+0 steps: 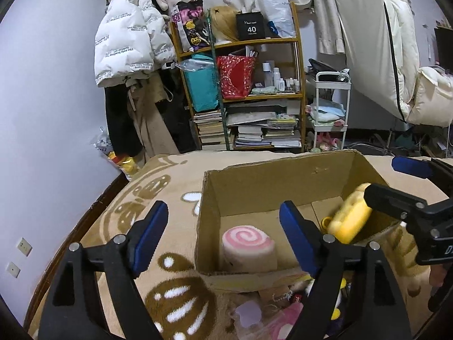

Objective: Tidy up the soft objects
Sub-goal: 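Carry both held toys over the cardboard box and open both tools to drop them, then pull both open tools back from the box toward the remaining toys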

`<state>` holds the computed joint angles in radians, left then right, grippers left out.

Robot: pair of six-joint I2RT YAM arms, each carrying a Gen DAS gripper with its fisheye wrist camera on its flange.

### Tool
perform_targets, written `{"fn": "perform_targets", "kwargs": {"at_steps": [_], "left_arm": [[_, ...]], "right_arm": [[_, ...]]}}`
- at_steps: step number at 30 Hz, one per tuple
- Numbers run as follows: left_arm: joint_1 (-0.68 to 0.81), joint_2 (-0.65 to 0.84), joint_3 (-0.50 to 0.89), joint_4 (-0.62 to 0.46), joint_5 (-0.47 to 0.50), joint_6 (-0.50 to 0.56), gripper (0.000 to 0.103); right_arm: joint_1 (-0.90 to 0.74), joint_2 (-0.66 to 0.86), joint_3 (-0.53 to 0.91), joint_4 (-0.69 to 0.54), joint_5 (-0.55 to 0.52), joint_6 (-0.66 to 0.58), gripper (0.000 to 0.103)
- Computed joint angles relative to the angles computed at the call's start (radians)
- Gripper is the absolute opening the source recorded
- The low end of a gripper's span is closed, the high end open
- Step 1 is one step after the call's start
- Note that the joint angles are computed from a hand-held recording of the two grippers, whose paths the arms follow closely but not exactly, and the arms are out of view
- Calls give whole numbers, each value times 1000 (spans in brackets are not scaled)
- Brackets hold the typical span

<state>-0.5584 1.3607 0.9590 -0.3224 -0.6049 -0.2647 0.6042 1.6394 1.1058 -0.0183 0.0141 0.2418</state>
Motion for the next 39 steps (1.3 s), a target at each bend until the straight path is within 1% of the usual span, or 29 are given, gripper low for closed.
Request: {"fn": "perform_targets", "kwargs": {"at_steps": [2, 6, 7, 12, 19, 26, 28, 33, 37, 39], "left_arm": [[-7, -16, -4, -23, -3, -15, 83], [-44, -67, -15, -82, -40, -61, 91], [-51, -80, -17, -96, -46, -69, 91], [-87, -147, -8, -205, -49, -151, 97], [-190, -246, -2, -368, -108, -270, 98], [-333, -280, 40, -575, -219, -398, 98], [-354, -281, 49, -615, -227, -426, 98], [-346, -291, 55, -658, -191, -459, 98], [-311, -295, 46, -647, -142, -443, 98], [-296, -291, 37, -634, -134, -436, 98]], "right_arm": [[6, -22, -11, -9, 4, 8, 103], [17, -73, -31, -35, 23, 20, 103], [21, -91, -40, -41, 30, 26, 103], [45, -177, -77, -92, 70, 66, 103], [96, -296, -116, -182, 142, 86, 103], [150, -374, -130, -258, 194, 93, 103], [164, -390, -139, -269, 205, 104, 103], [192, -409, -154, -288, 219, 141, 103], [202, -404, -153, -302, 222, 152, 103], [202, -394, -152, -305, 220, 154, 103]]}}
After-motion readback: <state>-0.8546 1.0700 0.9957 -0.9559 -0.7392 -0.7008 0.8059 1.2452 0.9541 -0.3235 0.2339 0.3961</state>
